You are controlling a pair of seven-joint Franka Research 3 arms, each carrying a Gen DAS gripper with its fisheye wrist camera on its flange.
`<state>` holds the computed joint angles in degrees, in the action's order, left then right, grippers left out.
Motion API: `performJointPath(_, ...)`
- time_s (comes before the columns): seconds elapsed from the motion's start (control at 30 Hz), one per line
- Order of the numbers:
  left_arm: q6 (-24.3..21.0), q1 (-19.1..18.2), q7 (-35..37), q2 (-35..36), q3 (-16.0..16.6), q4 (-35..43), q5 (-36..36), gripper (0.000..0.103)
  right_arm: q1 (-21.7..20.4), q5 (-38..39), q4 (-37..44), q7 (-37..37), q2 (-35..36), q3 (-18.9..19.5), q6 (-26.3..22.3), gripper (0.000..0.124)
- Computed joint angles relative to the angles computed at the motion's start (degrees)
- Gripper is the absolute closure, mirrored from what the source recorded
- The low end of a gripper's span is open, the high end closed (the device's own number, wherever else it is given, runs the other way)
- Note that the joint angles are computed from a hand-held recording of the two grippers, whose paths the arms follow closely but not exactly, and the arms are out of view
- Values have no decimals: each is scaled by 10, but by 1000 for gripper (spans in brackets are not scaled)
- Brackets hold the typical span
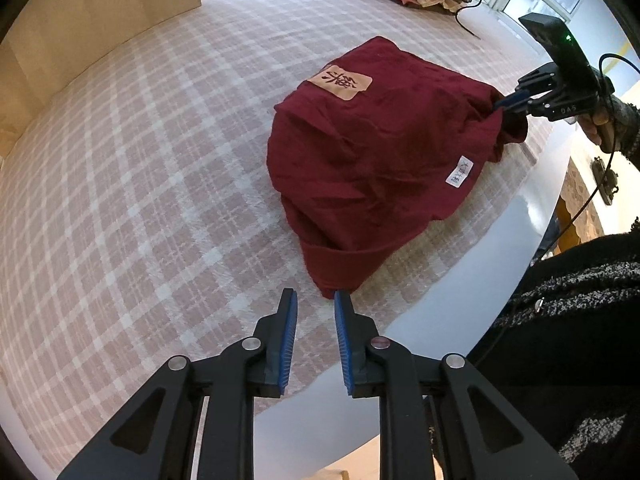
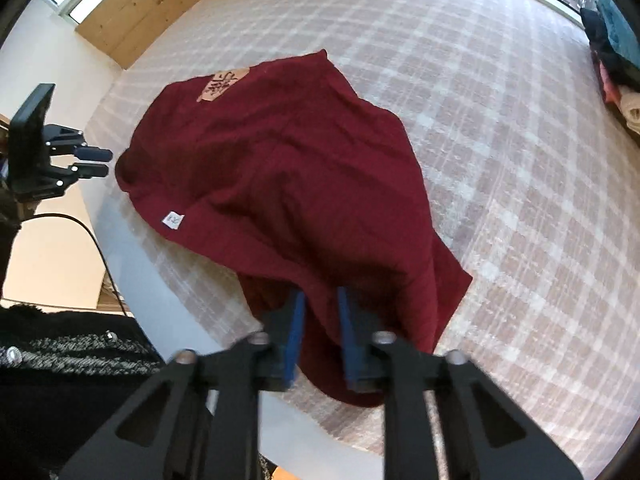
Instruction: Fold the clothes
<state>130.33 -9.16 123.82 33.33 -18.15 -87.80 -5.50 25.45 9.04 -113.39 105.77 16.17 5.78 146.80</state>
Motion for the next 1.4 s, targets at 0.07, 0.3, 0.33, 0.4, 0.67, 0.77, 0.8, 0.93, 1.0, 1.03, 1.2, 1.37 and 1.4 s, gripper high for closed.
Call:
performJointPath(0.07, 5, 2, -3, -3, -2, -7, -5, 84, 8, -25, 9, 7, 8, -6, -4, 113)
performJointPath(0.3, 35, -2, -25, -31, 4, -43, 10, 80, 20, -122, -58, 105, -84, -40, 48, 120)
performJointPath(0.33, 39, -1, -22, -36, 2, -48, 11, 78, 13, -154, -90, 152, -122, -48, 59, 120)
performJointPath(0.4, 42, -3, -23, -36, 0, -43, 9, 75, -9, -238, -142, 259, -195, -56, 52, 120)
performJointPath(0.67, 34, -34, 27, 19, -35, 34, -4, 74, -88, -217, -231, 298, -267, -30, 76, 120)
performJointPath(0.77, 30, -56, 48, 40, -33, 63, 13, 74, -125, -241, -226, 314, -252, -9, 89, 120)
performJointPath(0.8, 27, -64, 52, 48, -29, 75, 22, 74, -129, -225, -217, 310, -245, -7, 91, 120)
performJointPath(0.93, 15, -87, 79, 74, -21, 112, 55, 74, -137, -172, -237, 262, -263, -8, 91, 120)
performJointPath(1.0, -3, -89, 105, 87, -26, 131, 57, 74, -139, -155, -235, 243, -257, -6, 90, 120)
performJointPath(1.03, -15, -90, 118, 96, -29, 145, 55, 74, -138, -145, -234, 232, -253, -5, 91, 120)
performJointPath(1.2, -76, -113, 132, 135, -13, 211, 63, 75, -136, -115, -223, 193, -237, -7, 94, 120)
performJointPath(1.37, -94, -127, 132, 153, -4, 245, 72, 75, -129, -85, -223, 158, -235, -9, 97, 120)
performJointPath(1.4, -94, -130, 136, 154, -3, 248, 75, 75, -128, -80, -223, 152, -234, -9, 97, 120)
